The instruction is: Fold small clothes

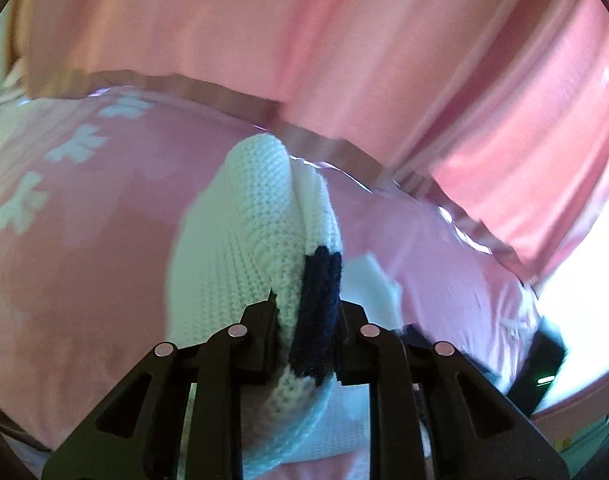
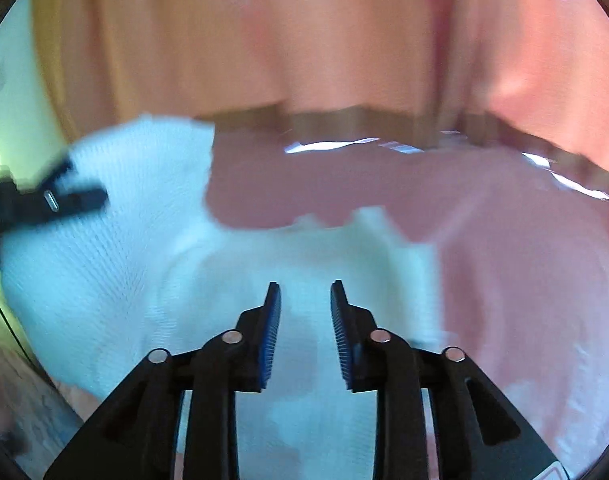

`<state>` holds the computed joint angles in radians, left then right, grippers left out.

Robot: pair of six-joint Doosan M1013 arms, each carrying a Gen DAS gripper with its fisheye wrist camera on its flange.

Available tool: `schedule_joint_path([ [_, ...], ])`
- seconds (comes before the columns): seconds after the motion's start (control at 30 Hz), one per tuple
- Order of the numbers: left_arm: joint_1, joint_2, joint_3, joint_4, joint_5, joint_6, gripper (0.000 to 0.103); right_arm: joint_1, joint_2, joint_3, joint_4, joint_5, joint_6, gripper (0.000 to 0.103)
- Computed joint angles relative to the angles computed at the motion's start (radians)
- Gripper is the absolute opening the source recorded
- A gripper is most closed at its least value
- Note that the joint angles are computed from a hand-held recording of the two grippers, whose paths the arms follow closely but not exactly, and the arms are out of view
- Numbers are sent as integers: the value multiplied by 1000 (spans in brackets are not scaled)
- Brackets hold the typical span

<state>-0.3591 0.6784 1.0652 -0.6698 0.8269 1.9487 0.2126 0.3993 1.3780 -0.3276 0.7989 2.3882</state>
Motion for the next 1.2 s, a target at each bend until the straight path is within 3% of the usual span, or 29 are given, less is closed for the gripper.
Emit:
schedule_joint_path([
  [0.17,-89,29,19,169,1,-52,20,-34,-111,130,-86,-1,177,31],
  [0.23,-115,32,48,237,-14,-64,23,-44,-132,158,-71,-11,180,32],
  [0.3,-121,2,111,226,-67,-13,28,-47,-146,176,-55,-25,164,35],
  [0.33,-120,-20,146,212,-105,23,37,-45,-150,182,-41,-36,146,41],
  [0.37,-111,-55,198,160,-156,100,58,-48,-152,187,-14,-54,108,48],
  [0.43,-89,-106,273,42,-214,231,84,-51,-154,192,51,-89,37,56],
  [0.47,-71,-137,319,-40,-239,327,86,-52,-154,194,102,-115,-17,58],
  [0.53,-59,-163,360,-61,-265,385,87,-58,-145,188,195,-140,-95,66],
  [0.63,-49,-174,400,-35,-289,396,87,-81,-107,157,437,-143,-281,71],
  [0.77,-63,-145,395,54,-292,320,85,-92,-41,97,614,-87,-383,71],
  [0.8,-70,-136,390,87,-302,296,82,-93,-20,81,651,-66,-393,71],
  [0.87,-73,-122,377,101,-284,301,59,-96,13,51,707,-24,-406,70],
  [0.9,-74,-116,371,108,-272,297,53,-93,29,38,719,-11,-403,66],
  [0.93,-73,-113,368,100,-260,302,40,-89,38,30,714,-9,-399,37],
  [0.97,-72,-113,365,101,-252,298,30,-85,44,19,700,-2,-391,19],
  [1.03,-65,-114,353,80,-217,298,22,-70,31,14,609,-32,-339,17],
  [1.13,-45,-114,321,-18,-131,317,21,-65,-43,71,526,-160,-300,15],
  [1.2,-44,-112,301,-68,-76,343,24,-71,-74,104,449,-178,-224,16],
])
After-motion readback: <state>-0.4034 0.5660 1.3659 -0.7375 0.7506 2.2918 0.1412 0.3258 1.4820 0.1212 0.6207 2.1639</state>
